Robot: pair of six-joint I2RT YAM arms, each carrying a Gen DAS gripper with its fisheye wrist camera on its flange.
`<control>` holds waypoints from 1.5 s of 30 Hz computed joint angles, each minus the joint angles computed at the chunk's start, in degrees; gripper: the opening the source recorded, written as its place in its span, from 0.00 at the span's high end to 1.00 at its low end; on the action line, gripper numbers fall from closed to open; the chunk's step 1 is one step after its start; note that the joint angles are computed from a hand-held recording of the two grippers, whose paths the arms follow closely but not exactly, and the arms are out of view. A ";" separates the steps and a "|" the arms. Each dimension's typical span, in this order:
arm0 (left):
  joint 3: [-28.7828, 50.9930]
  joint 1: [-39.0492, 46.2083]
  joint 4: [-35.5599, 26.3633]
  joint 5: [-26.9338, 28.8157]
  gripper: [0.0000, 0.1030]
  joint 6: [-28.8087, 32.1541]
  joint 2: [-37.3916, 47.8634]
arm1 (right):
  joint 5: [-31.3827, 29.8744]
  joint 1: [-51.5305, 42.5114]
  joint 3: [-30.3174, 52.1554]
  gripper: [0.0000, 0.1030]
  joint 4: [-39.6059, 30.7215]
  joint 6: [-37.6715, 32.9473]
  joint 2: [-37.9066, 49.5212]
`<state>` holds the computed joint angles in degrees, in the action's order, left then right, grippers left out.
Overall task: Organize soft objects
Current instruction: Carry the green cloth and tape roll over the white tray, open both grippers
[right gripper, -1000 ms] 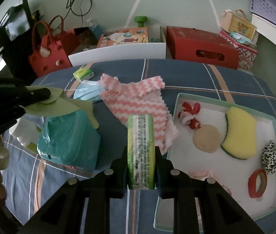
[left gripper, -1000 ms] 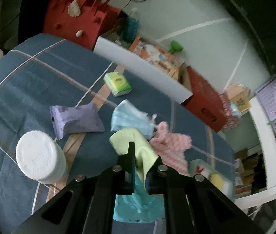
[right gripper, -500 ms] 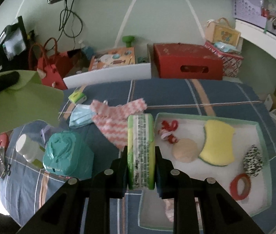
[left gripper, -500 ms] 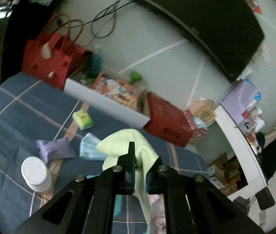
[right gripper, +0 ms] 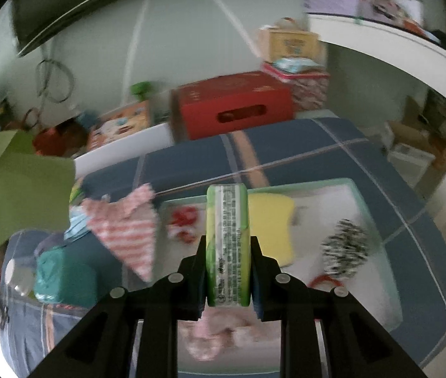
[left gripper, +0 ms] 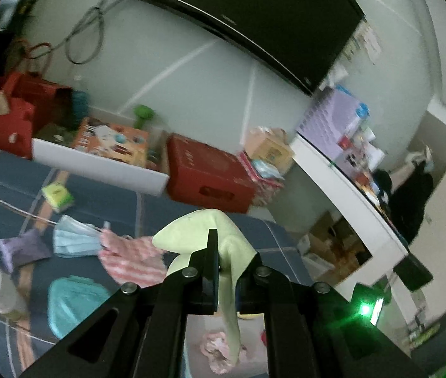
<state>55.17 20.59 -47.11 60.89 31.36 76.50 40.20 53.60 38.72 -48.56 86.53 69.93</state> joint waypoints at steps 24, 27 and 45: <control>-15.82 -29.87 21.48 -20.34 0.94 -11.46 7.22 | -9.58 -11.69 -16.57 0.77 1.06 0.28 -15.26; -17.08 -31.34 24.16 -23.32 0.94 -12.18 9.89 | -11.11 -13.27 -17.81 0.77 3.59 -1.38 -14.69; -15.58 -31.88 20.34 -30.01 0.42 -12.71 10.42 | -10.49 -11.53 -14.83 0.75 2.12 -1.39 -12.77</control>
<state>39.59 -11.29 -26.77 30.88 18.65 86.93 29.72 42.08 23.89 -46.44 85.15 57.16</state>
